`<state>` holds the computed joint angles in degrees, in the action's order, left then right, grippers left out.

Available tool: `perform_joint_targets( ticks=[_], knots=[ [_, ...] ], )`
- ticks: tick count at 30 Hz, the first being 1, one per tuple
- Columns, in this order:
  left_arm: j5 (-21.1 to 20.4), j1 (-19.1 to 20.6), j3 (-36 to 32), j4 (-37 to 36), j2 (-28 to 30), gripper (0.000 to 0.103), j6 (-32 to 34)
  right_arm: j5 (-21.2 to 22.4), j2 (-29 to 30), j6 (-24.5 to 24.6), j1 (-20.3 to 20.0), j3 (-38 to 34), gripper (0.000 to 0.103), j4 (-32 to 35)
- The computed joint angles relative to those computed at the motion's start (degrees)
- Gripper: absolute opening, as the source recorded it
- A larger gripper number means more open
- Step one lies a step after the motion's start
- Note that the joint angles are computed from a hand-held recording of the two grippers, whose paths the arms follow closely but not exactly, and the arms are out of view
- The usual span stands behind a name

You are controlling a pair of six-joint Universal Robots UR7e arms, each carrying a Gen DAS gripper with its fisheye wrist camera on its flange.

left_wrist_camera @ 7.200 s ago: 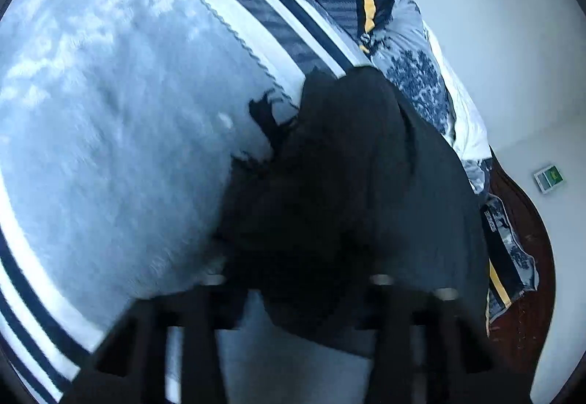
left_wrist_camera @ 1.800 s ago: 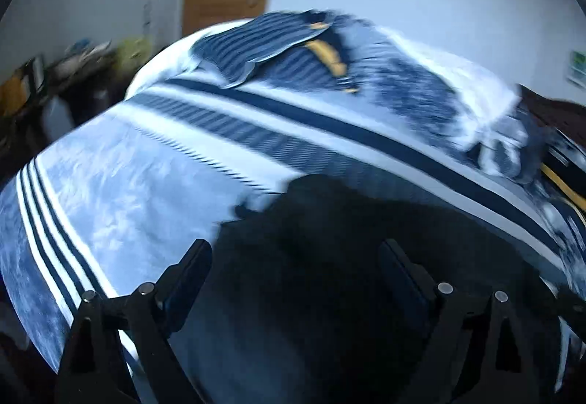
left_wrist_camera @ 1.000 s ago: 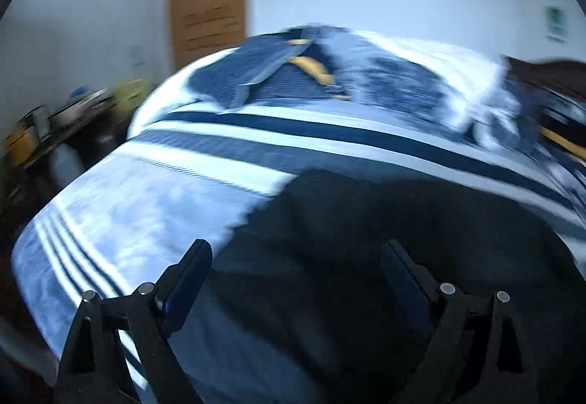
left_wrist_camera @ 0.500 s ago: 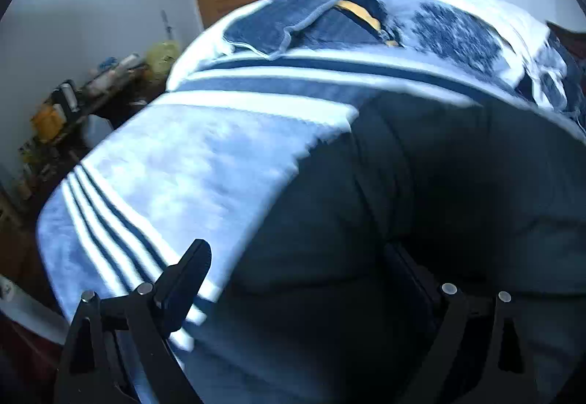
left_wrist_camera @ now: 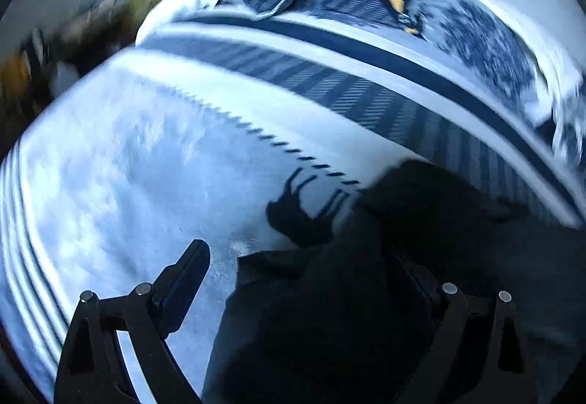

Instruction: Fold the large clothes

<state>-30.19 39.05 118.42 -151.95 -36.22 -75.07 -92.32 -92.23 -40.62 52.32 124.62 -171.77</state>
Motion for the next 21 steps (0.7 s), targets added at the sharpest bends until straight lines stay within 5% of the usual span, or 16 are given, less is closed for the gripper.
perform_joint_targets(
  ticks=[3,6,10,13,16,19,21],
  knots=[
    [1.1,1.2,1.2,-0.1,-0.3,0.096,-2.1,-2.2,2.6,1.4,-0.9,-3.3,0.08,-1.0],
    [1.1,0.9,3.0,1.1,-1.0,0.096,-5.8,0.4,3.3,3.6,-3.5,-6.0,0.08,3.2],
    [3.8,-3.7,4.0,18.8,-5.2,0.095,-18.3,-3.1,2.6,3.7,-3.3,-4.9,0.08,-2.2],
    [5.4,-12.0,7.1,29.2,-8.9,0.095,-24.5,8.7,-9.8,0.9,-7.9,3.6,0.08,-0.1],
    [2.9,-20.0,12.2,20.7,-8.8,0.095,-18.3,21.9,-24.2,-9.0,-16.9,11.7,0.08,11.4],
    [-4.1,-23.7,13.6,20.6,-6.6,0.095,-17.1,26.6,-32.7,-19.0,-26.1,18.1,0.08,17.3],
    [-8.7,-23.7,13.8,23.9,-6.4,0.095,-21.0,24.7,-32.6,-19.8,-30.9,21.0,0.08,11.8]
  ],
)
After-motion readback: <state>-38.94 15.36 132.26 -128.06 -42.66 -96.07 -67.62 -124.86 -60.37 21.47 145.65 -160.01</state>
